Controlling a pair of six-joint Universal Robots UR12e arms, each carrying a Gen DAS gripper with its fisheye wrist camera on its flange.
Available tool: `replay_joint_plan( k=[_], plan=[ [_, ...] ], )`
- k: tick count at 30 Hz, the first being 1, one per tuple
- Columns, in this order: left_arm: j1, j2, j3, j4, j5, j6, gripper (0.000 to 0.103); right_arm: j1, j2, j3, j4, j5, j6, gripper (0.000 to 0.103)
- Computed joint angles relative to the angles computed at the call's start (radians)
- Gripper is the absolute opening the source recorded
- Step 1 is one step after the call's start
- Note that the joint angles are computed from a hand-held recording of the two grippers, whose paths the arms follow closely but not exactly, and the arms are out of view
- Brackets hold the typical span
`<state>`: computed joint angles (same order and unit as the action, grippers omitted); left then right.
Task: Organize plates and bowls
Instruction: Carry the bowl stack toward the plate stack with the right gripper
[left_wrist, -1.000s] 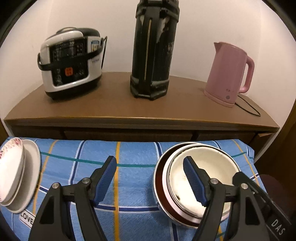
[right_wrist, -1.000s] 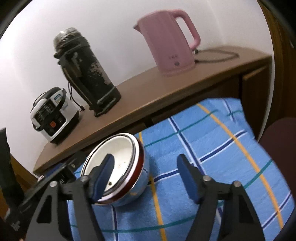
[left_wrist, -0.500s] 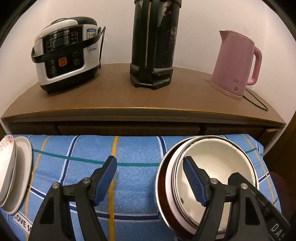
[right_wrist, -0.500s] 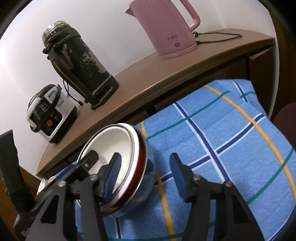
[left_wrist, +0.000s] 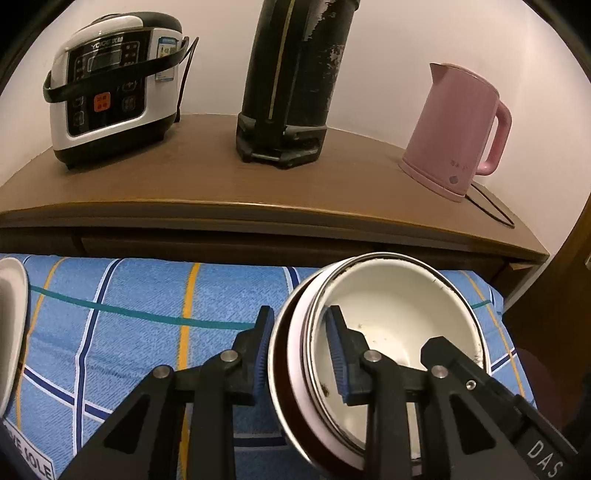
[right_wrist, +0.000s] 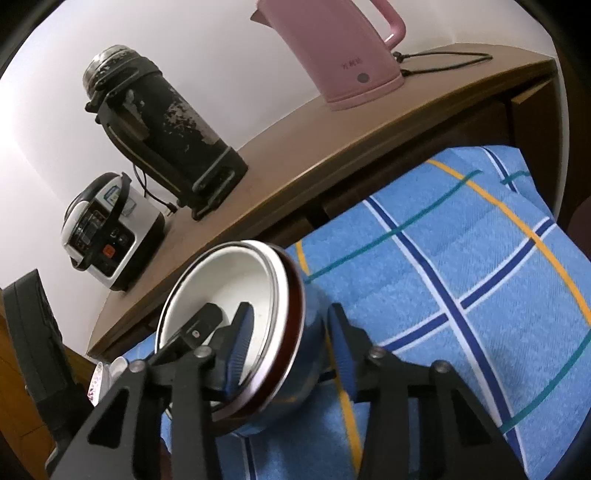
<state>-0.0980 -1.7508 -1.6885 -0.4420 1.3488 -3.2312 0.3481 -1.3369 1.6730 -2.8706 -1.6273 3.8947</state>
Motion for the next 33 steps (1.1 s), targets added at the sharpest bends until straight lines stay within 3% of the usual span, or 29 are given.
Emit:
replay_joint_plan(
  k=[16,33],
  plan=[
    [-0.009,0.027,-0.022,-0.027,0.027,0.036,0.031,0.015,-0.012,-0.002,0.052,-0.046,-0.023,0.034],
    [-0.020,0.072,-0.059,-0.060,-0.020,0.049,0.031,0.036,-0.064,0.032,0.132,-0.132,-0.016,0.031]
  ],
)
